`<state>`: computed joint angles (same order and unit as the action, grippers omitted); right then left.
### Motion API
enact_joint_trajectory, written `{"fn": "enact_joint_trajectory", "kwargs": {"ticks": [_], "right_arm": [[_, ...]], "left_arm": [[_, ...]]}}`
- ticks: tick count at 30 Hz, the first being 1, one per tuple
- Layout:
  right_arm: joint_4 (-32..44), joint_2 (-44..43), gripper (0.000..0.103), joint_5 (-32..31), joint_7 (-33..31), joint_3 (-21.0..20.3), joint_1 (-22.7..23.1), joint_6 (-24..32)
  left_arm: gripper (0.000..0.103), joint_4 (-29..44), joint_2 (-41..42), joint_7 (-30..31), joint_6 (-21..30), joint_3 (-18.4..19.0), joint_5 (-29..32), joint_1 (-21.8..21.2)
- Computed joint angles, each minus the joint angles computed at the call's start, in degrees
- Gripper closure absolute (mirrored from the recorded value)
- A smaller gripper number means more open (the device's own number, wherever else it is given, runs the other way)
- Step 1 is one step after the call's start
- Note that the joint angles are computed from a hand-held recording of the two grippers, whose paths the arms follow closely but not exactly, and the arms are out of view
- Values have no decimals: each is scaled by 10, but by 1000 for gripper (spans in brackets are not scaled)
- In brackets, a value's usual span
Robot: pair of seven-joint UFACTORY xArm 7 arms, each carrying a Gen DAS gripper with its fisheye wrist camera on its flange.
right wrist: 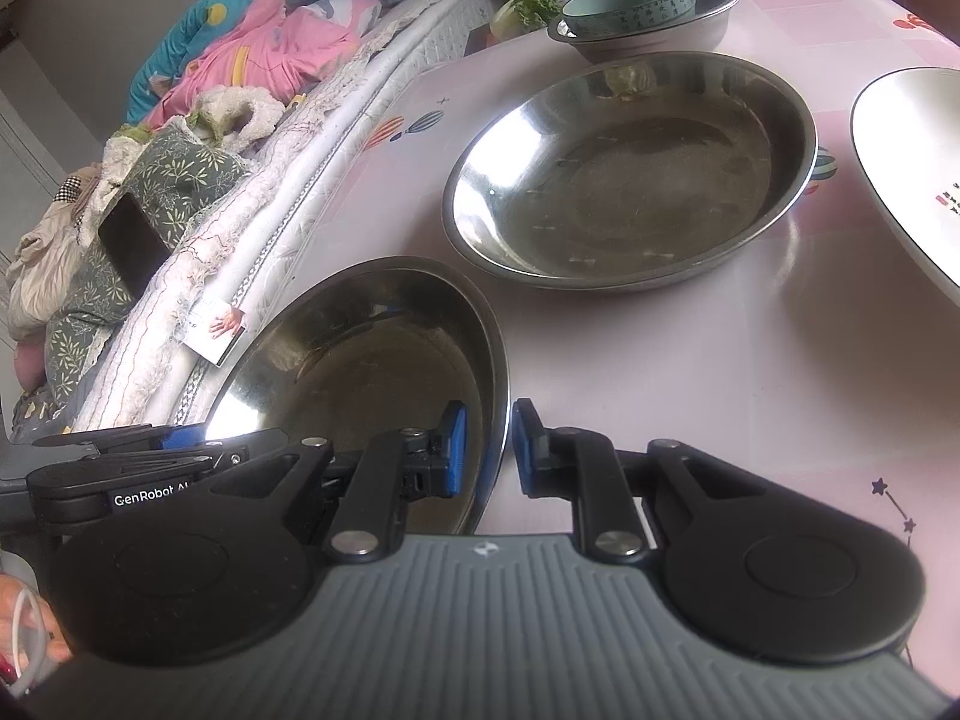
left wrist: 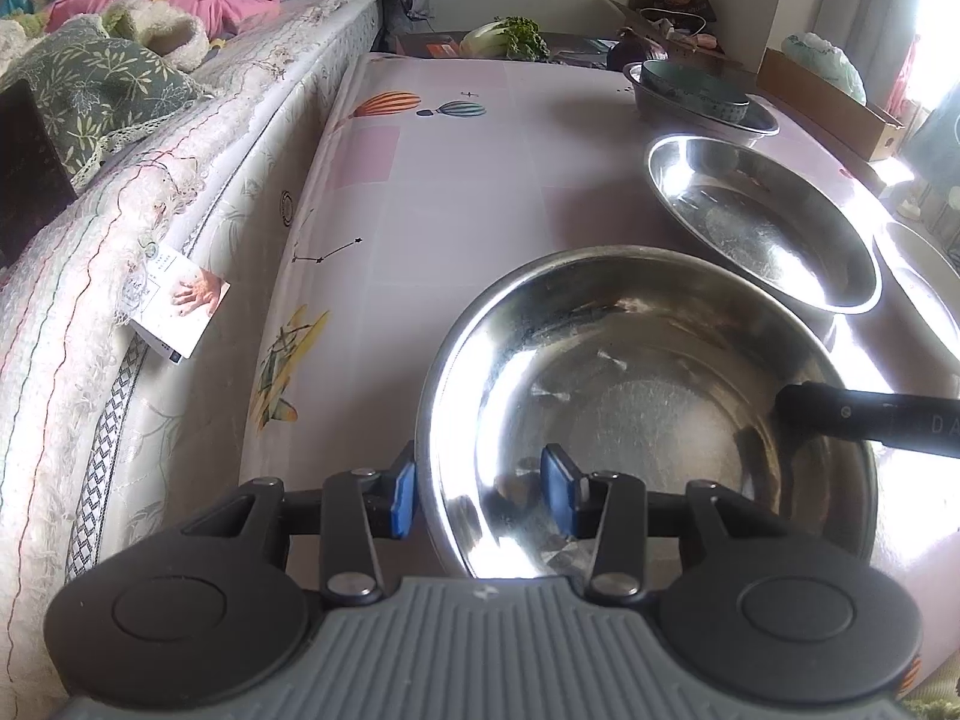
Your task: Organize plates and bowls
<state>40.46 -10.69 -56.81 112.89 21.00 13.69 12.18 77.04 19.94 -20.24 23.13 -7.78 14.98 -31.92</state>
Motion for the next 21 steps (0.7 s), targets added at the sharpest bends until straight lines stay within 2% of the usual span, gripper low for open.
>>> {"fn": "enact_joint_trajectory", "kwargs": {"ticks": [6, 21], "right_arm": [[6, 5, 87, -8, 9, 0, 3, 4], [8, 7, 87, -19, 14, -8, 9, 3]], "left_arm": [[59, 4, 0, -15, 10, 8, 25, -12], [59, 4, -1, -14, 10, 4, 21, -7]]}}
